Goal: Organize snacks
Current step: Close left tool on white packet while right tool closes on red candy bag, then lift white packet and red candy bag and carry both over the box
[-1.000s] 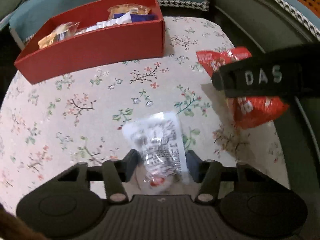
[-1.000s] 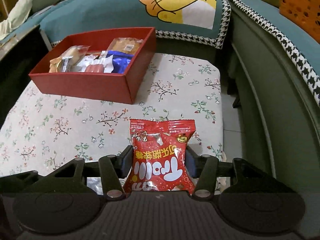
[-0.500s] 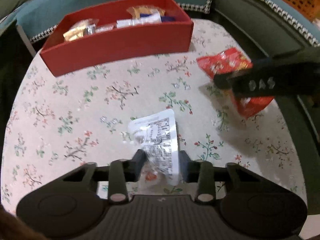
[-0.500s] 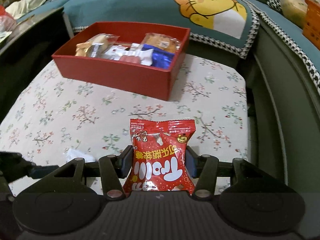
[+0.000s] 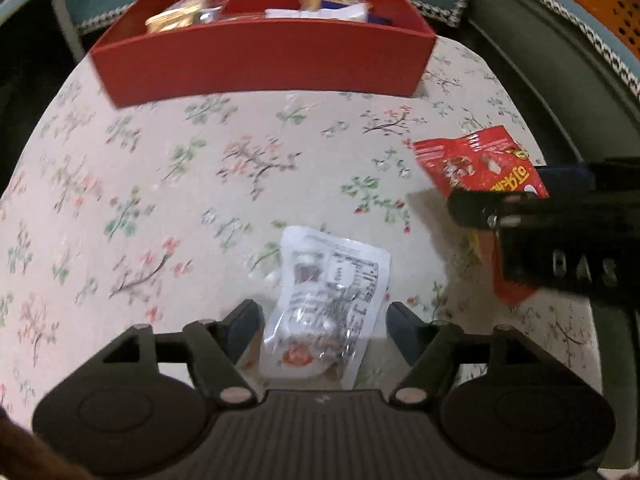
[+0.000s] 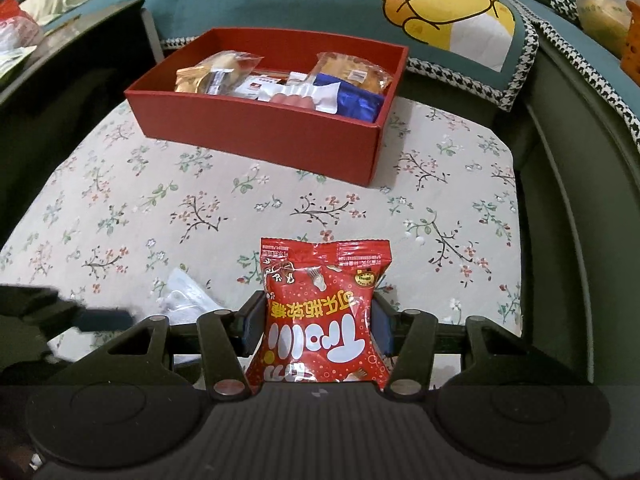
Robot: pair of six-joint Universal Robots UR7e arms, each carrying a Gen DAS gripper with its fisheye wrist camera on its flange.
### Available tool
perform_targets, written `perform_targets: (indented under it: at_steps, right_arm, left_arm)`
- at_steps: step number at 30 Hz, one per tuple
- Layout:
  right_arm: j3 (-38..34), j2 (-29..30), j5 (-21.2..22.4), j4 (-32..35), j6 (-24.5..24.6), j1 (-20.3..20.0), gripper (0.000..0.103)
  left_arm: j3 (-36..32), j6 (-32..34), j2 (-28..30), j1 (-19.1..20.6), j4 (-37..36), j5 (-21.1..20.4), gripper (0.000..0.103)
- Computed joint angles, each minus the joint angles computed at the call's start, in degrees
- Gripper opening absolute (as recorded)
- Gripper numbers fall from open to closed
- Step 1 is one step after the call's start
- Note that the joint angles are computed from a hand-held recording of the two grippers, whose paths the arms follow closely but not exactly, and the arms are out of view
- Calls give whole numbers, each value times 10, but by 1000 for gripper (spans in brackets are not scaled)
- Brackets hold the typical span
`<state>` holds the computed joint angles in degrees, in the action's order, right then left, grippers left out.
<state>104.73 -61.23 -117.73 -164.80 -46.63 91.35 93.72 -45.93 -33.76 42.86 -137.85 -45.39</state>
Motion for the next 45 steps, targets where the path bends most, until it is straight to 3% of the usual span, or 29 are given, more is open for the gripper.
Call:
perform_targets:
  at_steps: [2, 4, 9, 19, 33, 45]
  right_arm:
    - [7, -7, 9, -4, -8, -1, 61]
    - [12, -13, 15, -13, -17, -2, 61]
    - [24, -16, 19, -73, -55, 3, 61]
    - [23, 2, 16, -125, -75, 16, 61]
    - [1, 30, 1, -134, -68, 30, 61]
    - [-63, 71, -3, -130, -39, 41, 61]
  left_arm:
    - [-11, 8, 13, -6, 20, 23, 99]
    - [1, 32, 13, -13, -3, 30, 89]
    - [13, 37, 6, -16, -8, 24, 86]
    - [46, 76, -27, -24, -75, 39, 86]
    - [33, 149, -44, -10, -134, 82, 86]
    - [-27, 238, -18, 14, -179, 111, 86]
